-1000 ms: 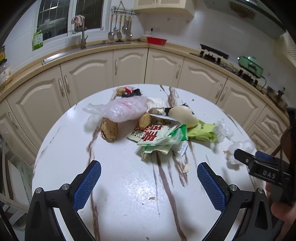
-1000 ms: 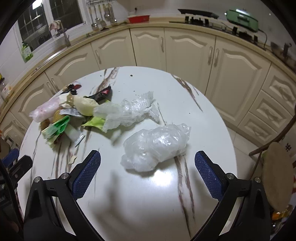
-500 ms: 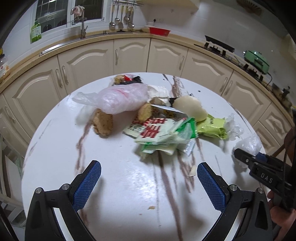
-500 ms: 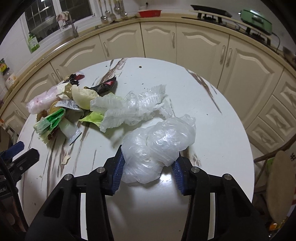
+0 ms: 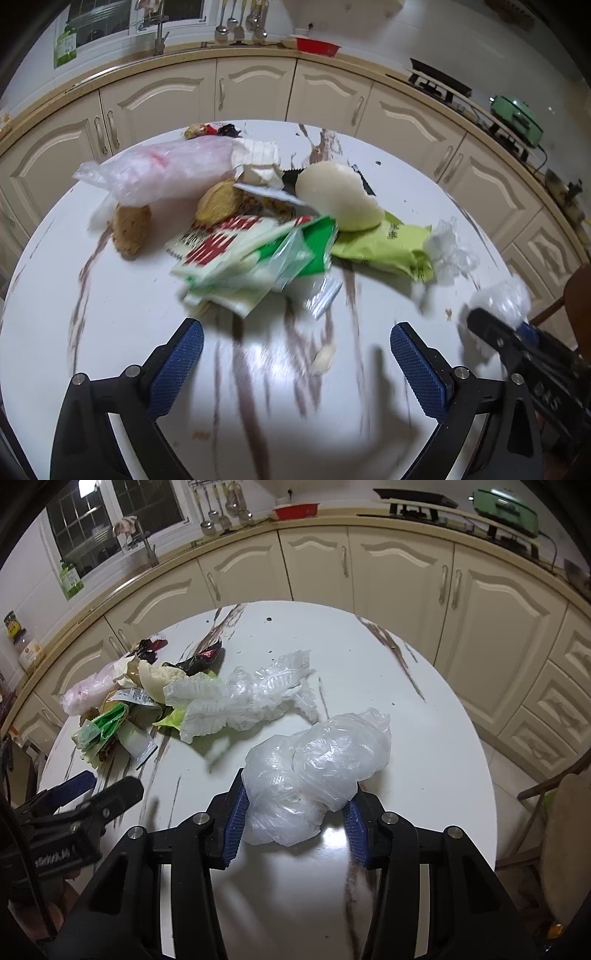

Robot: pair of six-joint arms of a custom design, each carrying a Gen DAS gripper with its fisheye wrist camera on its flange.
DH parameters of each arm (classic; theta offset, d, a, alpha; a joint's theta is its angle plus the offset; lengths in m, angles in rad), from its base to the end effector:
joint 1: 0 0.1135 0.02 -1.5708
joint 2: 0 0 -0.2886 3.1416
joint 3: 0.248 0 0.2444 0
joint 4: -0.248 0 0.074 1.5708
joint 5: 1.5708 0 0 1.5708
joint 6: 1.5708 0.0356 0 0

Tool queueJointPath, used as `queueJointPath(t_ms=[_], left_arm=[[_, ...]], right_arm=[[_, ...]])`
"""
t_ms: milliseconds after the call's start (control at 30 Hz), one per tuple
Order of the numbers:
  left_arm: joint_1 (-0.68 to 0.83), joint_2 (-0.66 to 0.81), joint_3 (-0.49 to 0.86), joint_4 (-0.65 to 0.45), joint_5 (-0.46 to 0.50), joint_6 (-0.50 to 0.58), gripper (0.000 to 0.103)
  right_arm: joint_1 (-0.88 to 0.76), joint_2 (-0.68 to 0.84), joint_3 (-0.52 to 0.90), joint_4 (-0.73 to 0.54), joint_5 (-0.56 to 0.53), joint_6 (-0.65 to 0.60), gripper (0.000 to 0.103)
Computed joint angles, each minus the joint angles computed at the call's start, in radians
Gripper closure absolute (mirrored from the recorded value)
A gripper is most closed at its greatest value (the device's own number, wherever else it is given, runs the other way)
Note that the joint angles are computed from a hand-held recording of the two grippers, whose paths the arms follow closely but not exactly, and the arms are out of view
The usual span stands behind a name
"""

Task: Collect trash
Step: 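Grasp the plastic bag with the right gripper while the left gripper grasps the white box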

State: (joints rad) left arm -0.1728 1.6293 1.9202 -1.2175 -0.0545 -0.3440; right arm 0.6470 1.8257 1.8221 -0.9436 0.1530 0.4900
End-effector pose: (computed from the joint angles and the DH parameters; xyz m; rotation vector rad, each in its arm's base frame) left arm 0.3081 -0.0518 0.4394 -0.2365 2.4903 -0.1474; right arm 0.3174 0.2330 0.3633 -0.1357 2.5201 0.2748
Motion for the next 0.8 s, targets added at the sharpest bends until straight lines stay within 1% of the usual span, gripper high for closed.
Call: queueJointPath(t_ms=[100,133,167,200,233,267,300,333,367,400,433,533,567,600,800], left_arm=[[-0.018,0.063,0.048,0.014,-0.043,0.007,0.005],[-0.022,0.080,0.059,0.021,-0.057,0.010,0.007],[-0.020,0.100,0.075,0.029,-0.072,0.020,0.011],[-0.028,0.100,0.059,0.048,-0.083,0.019,0.018],[-0.025,0.111,0.064,0.060,-0.086,0.027,0.023],[-0.030,0.113,0.050,0.079,-0.095,0.027,0.029],[-0.027,0.120,0.047,0.092,-0.093,0.028,0.039],[-0.024,0.117,0.027,0.115,-0.092,0.032,0.044],[-0.020,0.122,0.027,0.125,-0.089,0.036,0.055],[-0.018,0.127,0.028,0.131,-0.089,0.040,0.062],[-0.017,0.120,0.013,0.143,-0.079,0.042,0.066],[-0.009,0.096,-0.036,0.180,-0.034,0.063,0.067],[-0.006,0.086,-0.052,0.192,-0.018,0.068,0.069],[0.002,0.065,-0.074,0.200,-0.002,0.074,0.077],[0.049,-0.018,-0.164,0.212,0.058,0.104,0.077]], right_arm=[[-0.014,-0.009,-0.018,0.020,-0.019,-0.005,0.058],[-0.016,-0.010,-0.019,0.024,-0.022,-0.005,0.058],[-0.019,-0.012,-0.023,0.028,-0.025,-0.005,0.058],[-0.022,-0.013,-0.027,0.032,-0.029,-0.005,0.058],[-0.023,-0.015,-0.030,0.036,-0.032,-0.004,0.058],[-0.025,-0.016,-0.033,0.040,-0.034,-0.003,0.058],[-0.025,-0.019,-0.039,0.045,-0.035,-0.001,0.058],[-0.025,-0.018,-0.039,0.047,-0.035,0.001,0.058],[-0.025,-0.019,-0.041,0.049,-0.036,0.002,0.058],[-0.025,-0.020,-0.043,0.051,-0.036,0.004,0.058],[-0.024,-0.019,-0.041,0.051,-0.036,0.006,0.058],[-0.024,-0.017,-0.039,0.050,-0.037,0.009,0.058],[-0.023,-0.017,-0.038,0.049,-0.038,0.010,0.058],[-0.022,-0.017,-0.037,0.048,-0.038,0.012,0.058],[-0.005,-0.038,-0.055,0.046,-0.030,0.029,0.058]])
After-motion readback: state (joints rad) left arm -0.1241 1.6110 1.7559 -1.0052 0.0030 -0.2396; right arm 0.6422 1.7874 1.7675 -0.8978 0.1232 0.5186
